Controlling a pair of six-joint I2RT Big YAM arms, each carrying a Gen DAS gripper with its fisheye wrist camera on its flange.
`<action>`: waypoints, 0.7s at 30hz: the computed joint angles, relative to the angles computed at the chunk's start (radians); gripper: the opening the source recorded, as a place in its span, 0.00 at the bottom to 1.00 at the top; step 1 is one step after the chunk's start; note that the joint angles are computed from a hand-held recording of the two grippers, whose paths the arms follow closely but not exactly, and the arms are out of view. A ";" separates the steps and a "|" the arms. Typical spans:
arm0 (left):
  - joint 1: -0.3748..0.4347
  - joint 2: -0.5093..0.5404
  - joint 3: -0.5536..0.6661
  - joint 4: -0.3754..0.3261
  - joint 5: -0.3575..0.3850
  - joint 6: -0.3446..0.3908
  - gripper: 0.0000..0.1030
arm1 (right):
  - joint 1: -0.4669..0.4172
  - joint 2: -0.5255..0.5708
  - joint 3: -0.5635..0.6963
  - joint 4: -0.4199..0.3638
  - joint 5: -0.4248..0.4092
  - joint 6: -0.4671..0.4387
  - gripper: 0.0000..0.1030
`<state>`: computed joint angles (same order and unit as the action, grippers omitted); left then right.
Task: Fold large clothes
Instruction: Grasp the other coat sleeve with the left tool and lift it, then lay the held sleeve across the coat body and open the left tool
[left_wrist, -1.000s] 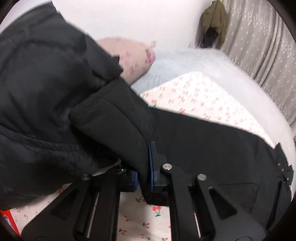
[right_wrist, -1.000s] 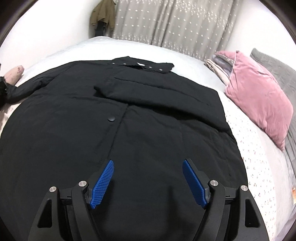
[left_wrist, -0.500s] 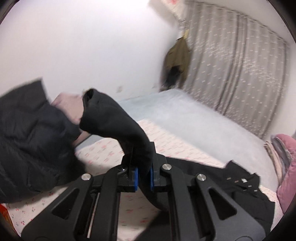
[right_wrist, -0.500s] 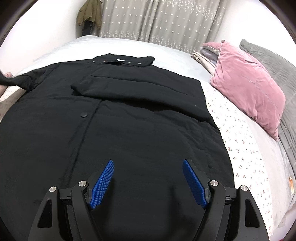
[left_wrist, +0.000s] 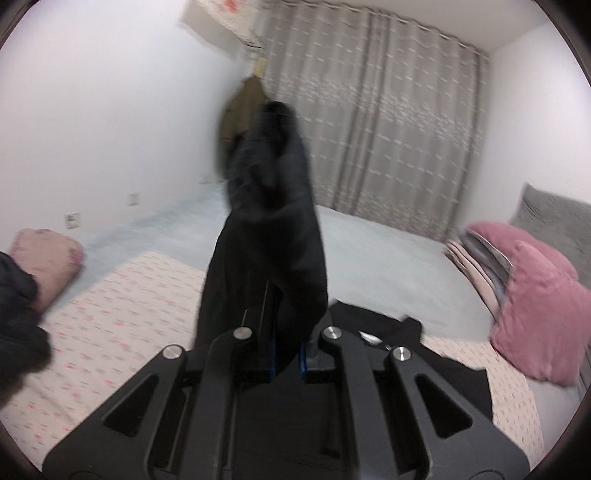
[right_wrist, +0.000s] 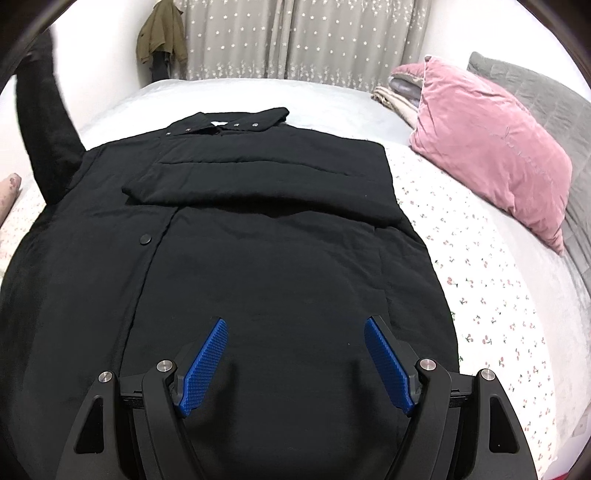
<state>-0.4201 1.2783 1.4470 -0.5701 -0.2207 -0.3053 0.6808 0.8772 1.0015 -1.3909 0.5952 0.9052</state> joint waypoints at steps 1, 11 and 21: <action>-0.023 0.004 -0.012 0.014 0.007 -0.002 0.09 | -0.016 -0.009 -0.005 0.007 -0.019 -0.007 0.76; -0.118 0.123 -0.116 -0.073 0.221 -0.012 0.15 | -0.125 -0.087 -0.039 0.048 -0.132 -0.043 0.76; -0.145 0.120 -0.113 -0.189 0.296 0.172 0.55 | -0.144 -0.109 -0.045 0.059 -0.164 -0.050 0.76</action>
